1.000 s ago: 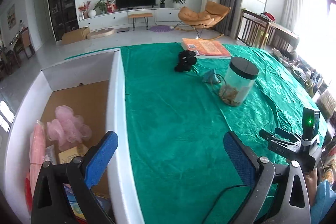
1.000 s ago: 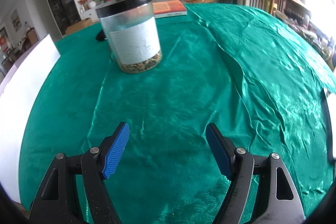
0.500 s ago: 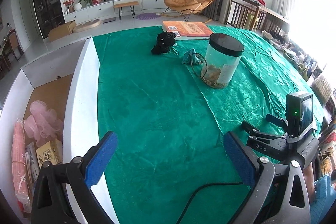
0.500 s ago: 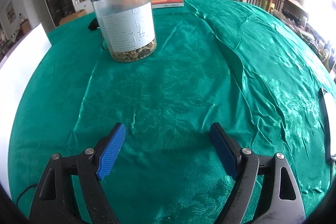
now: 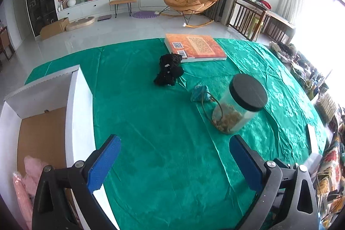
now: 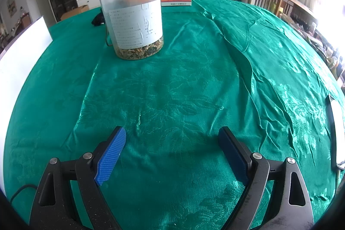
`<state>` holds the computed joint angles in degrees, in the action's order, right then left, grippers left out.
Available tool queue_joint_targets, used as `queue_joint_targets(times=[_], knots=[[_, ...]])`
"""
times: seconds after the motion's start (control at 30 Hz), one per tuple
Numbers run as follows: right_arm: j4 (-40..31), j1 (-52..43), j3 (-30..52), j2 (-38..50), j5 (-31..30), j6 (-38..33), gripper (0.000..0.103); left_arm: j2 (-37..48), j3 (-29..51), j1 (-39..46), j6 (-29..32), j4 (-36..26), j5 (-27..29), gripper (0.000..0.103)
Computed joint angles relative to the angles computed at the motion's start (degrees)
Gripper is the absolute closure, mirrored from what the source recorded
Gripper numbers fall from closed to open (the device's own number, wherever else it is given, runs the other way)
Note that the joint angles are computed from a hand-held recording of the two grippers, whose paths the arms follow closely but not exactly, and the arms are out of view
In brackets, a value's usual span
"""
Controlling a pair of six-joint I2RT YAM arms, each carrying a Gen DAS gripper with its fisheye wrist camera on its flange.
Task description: Organize soft objects
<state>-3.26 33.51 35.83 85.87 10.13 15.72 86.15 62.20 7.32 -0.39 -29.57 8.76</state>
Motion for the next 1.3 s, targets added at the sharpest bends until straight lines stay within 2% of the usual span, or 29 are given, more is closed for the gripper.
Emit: queue_joint_targets(times=[0.23,0.5,0.7,0.8,0.83,0.87,0.9,1.0,1.1,1.2,1.3], knots=[[-0.2,0.0,0.1,-0.1,-0.2,-0.1,0.012,23.0,22.8,-1.2,-2.2,-0.2,-1.0,0.003],[-0.7,0.2,0.7,0.2,-0.5,-0.1,0.010,48.9,51.3,-4.1,-6.6,-5.1,-6.0,0.005],[-0.7,0.1,0.8,0.3,-0.7,-0.3,0.009,68.1,78.7,-5.6,-6.8,-16.4,-13.1,0.005],[-0.7,0.1,0.8,0.3,-0.7,-0.3,0.008,73.0,85.0,-5.1,-8.3,-19.0,-13.5,0.006],[-0.7,0.1,0.8,0.3,-0.7,-0.3,0.008,72.6,83.4,-4.7,-8.6,-17.8,-12.0,0.015],[-0.7,0.1,0.8,0.3,-0.7,-0.3,0.008,72.0,81.7,-4.4,-8.5,-16.9,-10.5,0.052],[-0.7,0.2,0.8,0.3,-0.6,-0.2,0.008,71.8,81.0,-4.1,-8.2,-17.2,-9.3,0.068],[-0.8,0.2,0.8,0.2,-0.6,-0.2,0.008,63.8,67.6,-3.6,-7.2,-11.0,-9.1,0.072],[-0.8,0.1,0.8,0.2,-0.6,-0.2,0.008,51.8,49.2,-2.1,-6.5,-4.8,-6.3,0.072],[-0.8,0.1,0.8,0.2,-0.7,-0.2,0.008,38.3,29.6,-0.6,-4.3,-0.8,-3.4,0.072],[-0.8,0.1,0.8,0.2,-0.7,-0.3,0.008,26.2,13.0,0.2,-2.4,0.8,-2.5,0.071]])
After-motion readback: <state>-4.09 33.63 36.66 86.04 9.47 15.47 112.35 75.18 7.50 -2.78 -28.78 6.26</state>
